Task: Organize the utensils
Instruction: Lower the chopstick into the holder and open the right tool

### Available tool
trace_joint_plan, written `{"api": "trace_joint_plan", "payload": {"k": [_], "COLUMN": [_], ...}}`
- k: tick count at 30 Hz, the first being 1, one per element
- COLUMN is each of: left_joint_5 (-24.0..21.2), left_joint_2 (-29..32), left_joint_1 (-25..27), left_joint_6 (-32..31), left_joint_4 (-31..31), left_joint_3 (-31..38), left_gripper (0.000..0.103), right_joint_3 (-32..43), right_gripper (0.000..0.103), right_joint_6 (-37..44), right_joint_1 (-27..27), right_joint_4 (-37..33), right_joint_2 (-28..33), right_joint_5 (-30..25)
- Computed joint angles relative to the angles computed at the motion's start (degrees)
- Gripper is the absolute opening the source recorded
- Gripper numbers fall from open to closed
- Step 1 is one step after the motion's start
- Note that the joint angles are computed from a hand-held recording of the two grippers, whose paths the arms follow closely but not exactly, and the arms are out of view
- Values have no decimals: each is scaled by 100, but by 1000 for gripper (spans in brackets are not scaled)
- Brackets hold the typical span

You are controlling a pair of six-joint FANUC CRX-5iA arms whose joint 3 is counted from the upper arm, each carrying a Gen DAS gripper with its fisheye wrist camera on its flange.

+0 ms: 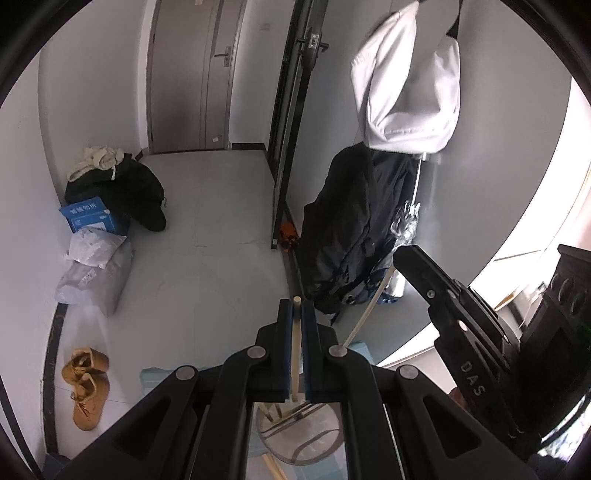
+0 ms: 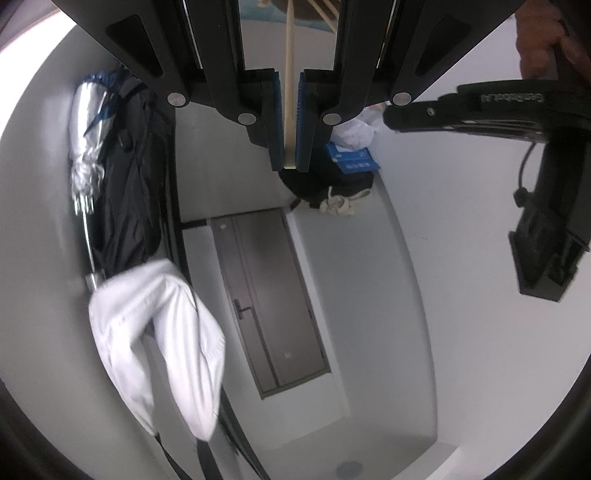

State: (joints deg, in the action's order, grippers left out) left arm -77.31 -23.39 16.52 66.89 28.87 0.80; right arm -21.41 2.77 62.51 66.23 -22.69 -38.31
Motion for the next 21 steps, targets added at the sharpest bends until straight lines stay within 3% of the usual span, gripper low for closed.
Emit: {"api": "trace_joint_plan", "payload": {"k": [8, 12, 13, 15, 17, 21], "left_joint_5": [-229, -398, -373, -304, -187, -174], "left_joint_2": [106, 101, 62, 7, -137, -390], "left_joint_1": [34, 45, 31, -51, 79, 367], "left_joint_6": [-116, -323, -331, -191, -89, -64], "left_joint_4": [8, 25, -58, -339, -318, -233], "left_joint_3": [-78, -117, -128, -98, -237, -385], "left_gripper": [0, 2, 4, 29, 43, 47], "right_joint_3": [-228, -162, -164, -177, -223, -312], "right_gripper": [6, 9, 9, 9, 9, 10], "right_joint_6": [-225, 245, 289, 349, 265, 134], "right_joint_1": [-17, 206, 263, 417, 543, 897], "right_joint_4": [-224, -794, -859, -1056, -1144, -1118], "right_joint_2": [-41, -40, -49, -115, -215, -461], "right_joint_5": [87, -65, -122, -298, -437, -928]}}
